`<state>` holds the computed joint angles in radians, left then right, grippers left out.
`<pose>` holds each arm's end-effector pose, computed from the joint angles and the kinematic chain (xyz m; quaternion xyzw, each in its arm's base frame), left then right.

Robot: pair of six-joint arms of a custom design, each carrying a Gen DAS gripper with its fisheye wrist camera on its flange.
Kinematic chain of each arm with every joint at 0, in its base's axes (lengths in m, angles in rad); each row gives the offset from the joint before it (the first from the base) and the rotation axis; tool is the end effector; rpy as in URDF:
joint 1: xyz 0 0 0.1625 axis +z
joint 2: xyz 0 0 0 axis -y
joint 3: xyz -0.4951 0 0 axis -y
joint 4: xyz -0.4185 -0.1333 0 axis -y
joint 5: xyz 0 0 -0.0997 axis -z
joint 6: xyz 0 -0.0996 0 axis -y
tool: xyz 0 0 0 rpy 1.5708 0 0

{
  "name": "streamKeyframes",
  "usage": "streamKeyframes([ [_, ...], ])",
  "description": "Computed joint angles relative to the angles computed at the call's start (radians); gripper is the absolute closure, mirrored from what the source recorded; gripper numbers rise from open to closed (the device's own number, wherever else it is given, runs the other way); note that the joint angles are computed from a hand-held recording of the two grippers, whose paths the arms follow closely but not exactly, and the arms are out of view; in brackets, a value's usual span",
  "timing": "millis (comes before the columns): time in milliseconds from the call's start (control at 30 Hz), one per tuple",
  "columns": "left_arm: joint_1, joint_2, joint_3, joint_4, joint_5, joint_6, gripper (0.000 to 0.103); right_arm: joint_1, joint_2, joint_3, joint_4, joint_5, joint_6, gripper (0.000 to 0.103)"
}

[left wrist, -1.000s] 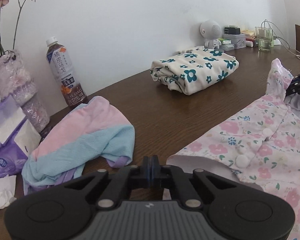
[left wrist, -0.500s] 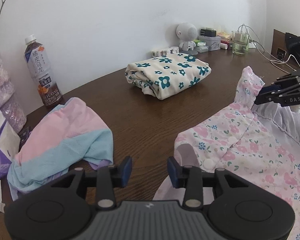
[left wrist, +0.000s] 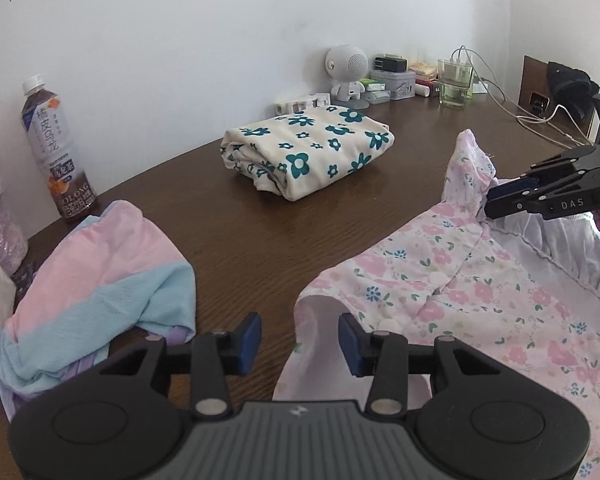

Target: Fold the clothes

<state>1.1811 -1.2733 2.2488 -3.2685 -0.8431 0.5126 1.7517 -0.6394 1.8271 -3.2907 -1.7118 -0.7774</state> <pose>-0.0068 -0.5418 0.2994 0.2680 0.8416 -0.3091 0.3526 0.2414 -0.6570 0.0354 0.4273 -0.8626 0.2308 0.1420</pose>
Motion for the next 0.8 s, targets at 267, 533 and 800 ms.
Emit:
streamKeyframes([
  [267,0.039,0.031,-0.011,-0.061,-0.055,0.080,0.102,-0.008,0.010,0.009,-0.024,0.004,-0.026,0.074],
  [533,0.001,0.133,-0.004,-0.349,0.040,0.318,0.103,-0.005,0.024,0.022,-0.084,-0.006,-0.070,0.074],
  [800,0.008,0.118,0.002,-0.289,0.070,0.215,0.085,-0.003,0.041,0.025,-0.158,-0.027,-0.084,0.074],
])
